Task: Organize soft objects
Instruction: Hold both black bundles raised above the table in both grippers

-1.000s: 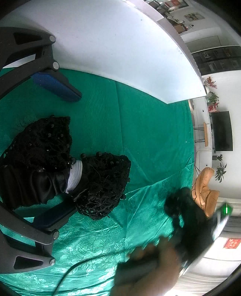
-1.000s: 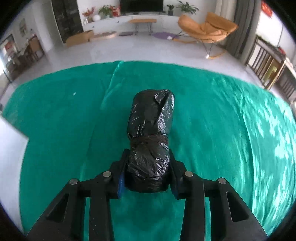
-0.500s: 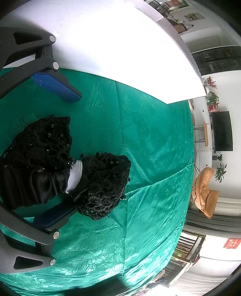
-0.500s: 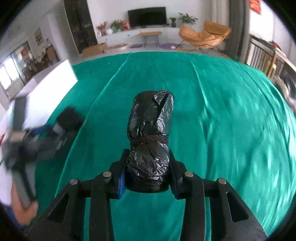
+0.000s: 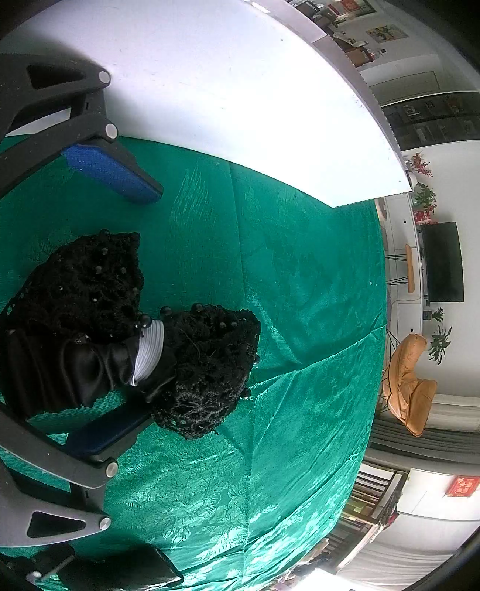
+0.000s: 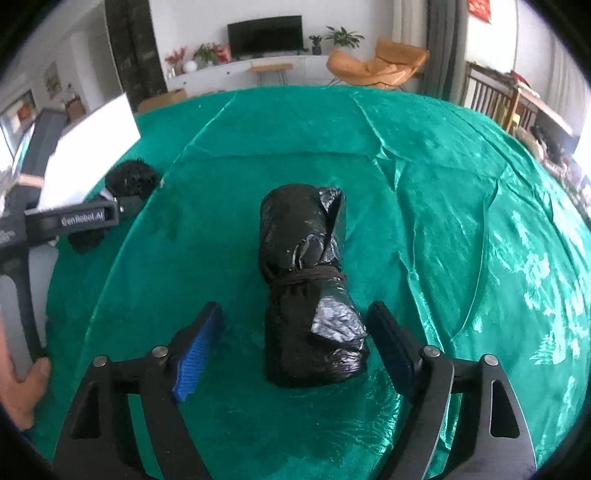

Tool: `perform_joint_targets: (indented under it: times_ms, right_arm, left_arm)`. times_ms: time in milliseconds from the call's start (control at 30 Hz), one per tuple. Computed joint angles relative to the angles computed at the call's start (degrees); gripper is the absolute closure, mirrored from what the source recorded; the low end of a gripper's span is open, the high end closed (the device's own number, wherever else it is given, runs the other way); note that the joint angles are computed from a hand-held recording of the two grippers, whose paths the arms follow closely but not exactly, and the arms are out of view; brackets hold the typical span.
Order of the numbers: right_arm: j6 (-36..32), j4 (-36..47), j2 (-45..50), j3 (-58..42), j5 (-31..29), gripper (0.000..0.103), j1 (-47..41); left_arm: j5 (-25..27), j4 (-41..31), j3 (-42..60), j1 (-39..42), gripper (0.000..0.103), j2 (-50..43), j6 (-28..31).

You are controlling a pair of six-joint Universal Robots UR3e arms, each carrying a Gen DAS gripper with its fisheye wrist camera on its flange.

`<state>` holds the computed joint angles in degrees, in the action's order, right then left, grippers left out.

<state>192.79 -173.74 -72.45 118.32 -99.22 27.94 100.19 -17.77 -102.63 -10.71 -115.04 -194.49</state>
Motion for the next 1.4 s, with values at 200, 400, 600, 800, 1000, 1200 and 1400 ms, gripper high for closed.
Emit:
perform_joint_targets:
  times_ms: [200,400,600,800,1000,1200,1400]
  right_arm:
    - [-0.58,0.09,-0.94,1.17,-0.57,0.017,0.21]
    - [-0.65,-0.05,-0.89,1.23,-0.48,0.017,0.12]
    - [-0.64,-0.03,-0.87,1.21,-0.51,0.017,0.15]
    - [-0.67,-0.07,-0.88,1.24,-0.48,0.017,0.13]
    - [-0.72,-0.17,-0.84,1.27,-0.34,0.017,0.04]
    - [-3.78,4.46,-2.59,0.33,3.94,0.014,-2.03]
    - [-4.25,24.44,-7.27,-7.18,17.55,0.018,-10.74]
  left_arm:
    - [0.04,0.23,-0.11,-0.04,0.0,-0.1,-0.03]
    - [0.04,0.38,-0.18,-0.04,0.0,-0.15,-0.03]
    - [0.04,0.5,-0.24,-0.05,0.0,-0.2,-0.03]
    - [0.05,0.58,-0.28,-0.05,0.0,-0.22,-0.03]
    - [0.04,0.72,-0.38,-0.04,0.0,-0.23,-0.02]
    - [0.27,0.79,-0.33,-0.15,0.0,-0.4,-0.32]
    - [-4.94,-14.04,8.81,1.23,0.004,-0.83,0.07]
